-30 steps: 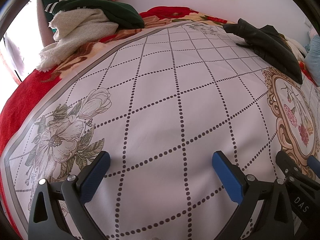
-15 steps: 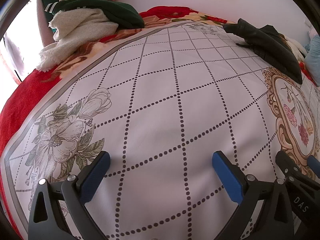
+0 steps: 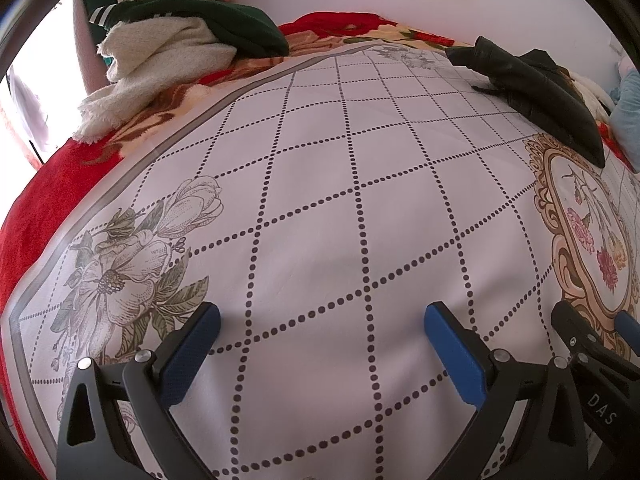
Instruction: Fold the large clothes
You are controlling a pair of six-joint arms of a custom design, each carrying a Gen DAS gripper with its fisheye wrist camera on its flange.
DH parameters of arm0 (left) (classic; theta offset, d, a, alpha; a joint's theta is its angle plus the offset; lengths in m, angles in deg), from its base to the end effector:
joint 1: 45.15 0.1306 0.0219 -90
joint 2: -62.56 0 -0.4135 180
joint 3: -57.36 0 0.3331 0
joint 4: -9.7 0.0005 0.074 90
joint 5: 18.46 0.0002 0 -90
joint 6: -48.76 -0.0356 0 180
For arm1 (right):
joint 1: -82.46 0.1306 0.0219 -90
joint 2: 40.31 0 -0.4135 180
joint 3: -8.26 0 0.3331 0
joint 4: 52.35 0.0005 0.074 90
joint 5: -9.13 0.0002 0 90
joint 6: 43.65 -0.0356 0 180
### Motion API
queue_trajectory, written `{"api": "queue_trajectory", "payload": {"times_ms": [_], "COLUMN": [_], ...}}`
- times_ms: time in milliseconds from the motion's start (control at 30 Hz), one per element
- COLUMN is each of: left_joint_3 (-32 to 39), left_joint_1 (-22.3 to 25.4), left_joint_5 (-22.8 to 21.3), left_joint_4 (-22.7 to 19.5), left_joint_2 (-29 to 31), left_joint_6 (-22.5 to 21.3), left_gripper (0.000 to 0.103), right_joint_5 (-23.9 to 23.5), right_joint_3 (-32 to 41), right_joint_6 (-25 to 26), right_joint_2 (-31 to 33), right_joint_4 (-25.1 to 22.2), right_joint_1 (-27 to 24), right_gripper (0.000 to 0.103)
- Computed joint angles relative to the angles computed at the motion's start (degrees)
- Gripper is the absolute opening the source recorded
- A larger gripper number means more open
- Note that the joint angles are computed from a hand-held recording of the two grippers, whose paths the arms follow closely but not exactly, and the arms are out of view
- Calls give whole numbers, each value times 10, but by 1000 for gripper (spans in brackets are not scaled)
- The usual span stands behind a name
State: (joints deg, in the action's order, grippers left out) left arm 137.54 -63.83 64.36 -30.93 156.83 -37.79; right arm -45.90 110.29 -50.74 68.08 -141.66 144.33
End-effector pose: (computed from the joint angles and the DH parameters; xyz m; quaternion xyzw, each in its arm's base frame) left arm 0.4169 -0.1368 0.3725 0.1072 0.9452 0.0005 0.3083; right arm 0.2414 0.4073 0.3834 0.2740 0.9125 -0.1012 0.2864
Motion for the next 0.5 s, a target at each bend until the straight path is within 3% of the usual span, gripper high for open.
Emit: {"api": "queue_trajectory", "payload": {"times_ms": [500], "left_joint_3": [-5], "left_joint_1": [1], "left_joint_5": [-2], "left_joint_4": [11], "left_joint_2": [-2], "left_joint_6": [-2], "left_gripper": [103], "right_joint_5": [0], "right_joint_3": [1], "right_joint_6": [2], "right_joint_2": [0], "right_joint_4": [0], "right_joint_1": [-1], "right_gripper": [103]}}
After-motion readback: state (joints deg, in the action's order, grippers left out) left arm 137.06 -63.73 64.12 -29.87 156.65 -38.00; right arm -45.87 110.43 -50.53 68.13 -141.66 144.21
